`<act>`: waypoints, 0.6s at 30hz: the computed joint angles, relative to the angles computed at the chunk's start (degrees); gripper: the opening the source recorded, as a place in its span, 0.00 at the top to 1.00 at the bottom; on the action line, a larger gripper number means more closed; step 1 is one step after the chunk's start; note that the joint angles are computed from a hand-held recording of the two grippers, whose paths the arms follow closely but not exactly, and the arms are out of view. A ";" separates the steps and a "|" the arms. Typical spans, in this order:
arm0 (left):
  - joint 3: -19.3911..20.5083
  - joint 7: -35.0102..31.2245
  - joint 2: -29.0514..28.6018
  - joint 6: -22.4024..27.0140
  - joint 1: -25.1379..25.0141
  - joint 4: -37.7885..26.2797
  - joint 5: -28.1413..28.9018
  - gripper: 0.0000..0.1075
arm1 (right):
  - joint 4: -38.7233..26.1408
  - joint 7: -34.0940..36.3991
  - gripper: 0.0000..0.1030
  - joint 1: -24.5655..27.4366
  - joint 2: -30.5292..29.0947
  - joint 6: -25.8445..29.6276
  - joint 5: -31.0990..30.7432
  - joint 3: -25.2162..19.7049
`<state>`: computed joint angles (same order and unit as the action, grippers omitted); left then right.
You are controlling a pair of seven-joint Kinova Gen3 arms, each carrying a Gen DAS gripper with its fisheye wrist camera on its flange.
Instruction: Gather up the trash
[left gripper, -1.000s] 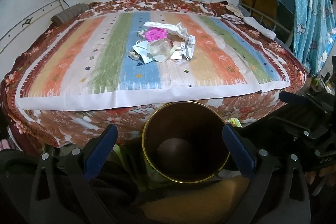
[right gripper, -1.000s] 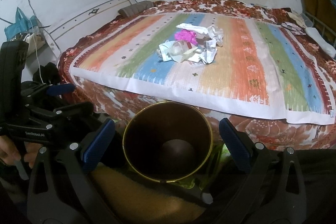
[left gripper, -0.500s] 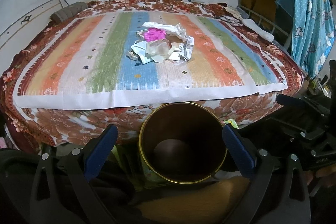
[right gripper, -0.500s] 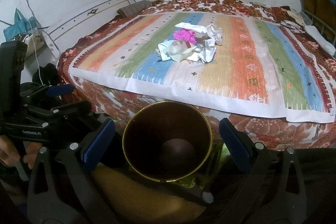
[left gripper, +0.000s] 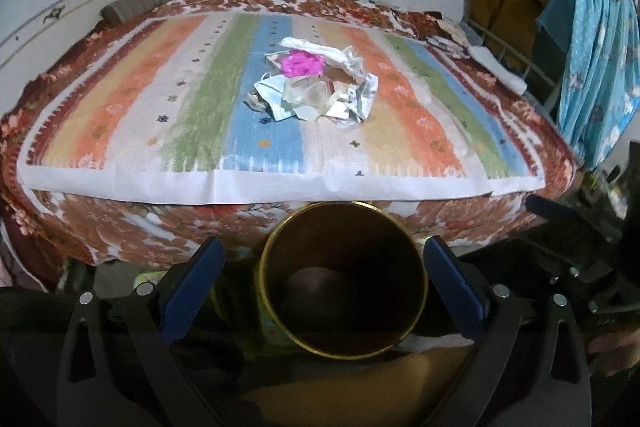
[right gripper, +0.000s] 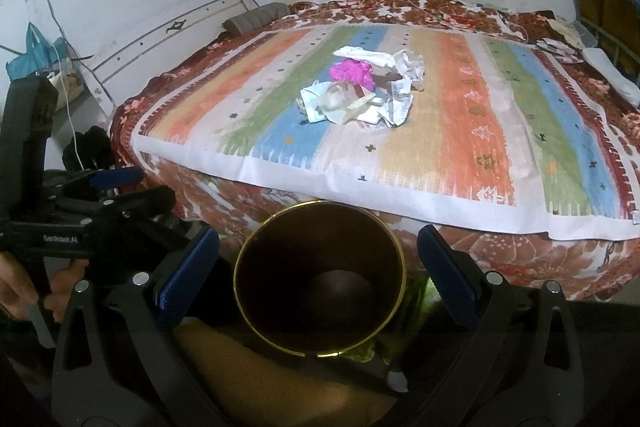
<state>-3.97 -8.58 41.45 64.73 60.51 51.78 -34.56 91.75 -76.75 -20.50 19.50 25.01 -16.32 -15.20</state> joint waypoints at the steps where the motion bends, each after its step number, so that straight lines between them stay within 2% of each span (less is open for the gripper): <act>1: -0.88 -0.42 0.32 0.52 0.12 -0.77 0.93 0.10 | -1.37 -0.54 0.08 -0.41 0.54 0.98 0.41 0.51; 4: 0.76 -1.86 0.37 0.38 -1.88 -1.74 1.51 0.10 | -4.39 -1.82 0.08 -1.20 1.92 2.89 1.28 1.37; 14: -0.15 -11.45 3.12 6.17 -4.95 -10.65 2.93 0.10 | -17.08 -6.15 0.08 -2.03 7.79 10.89 3.62 3.94; 18: 0.11 -14.64 3.46 6.39 -7.10 -12.62 5.05 0.10 | -21.73 -7.11 0.08 -2.02 9.73 13.44 4.08 4.28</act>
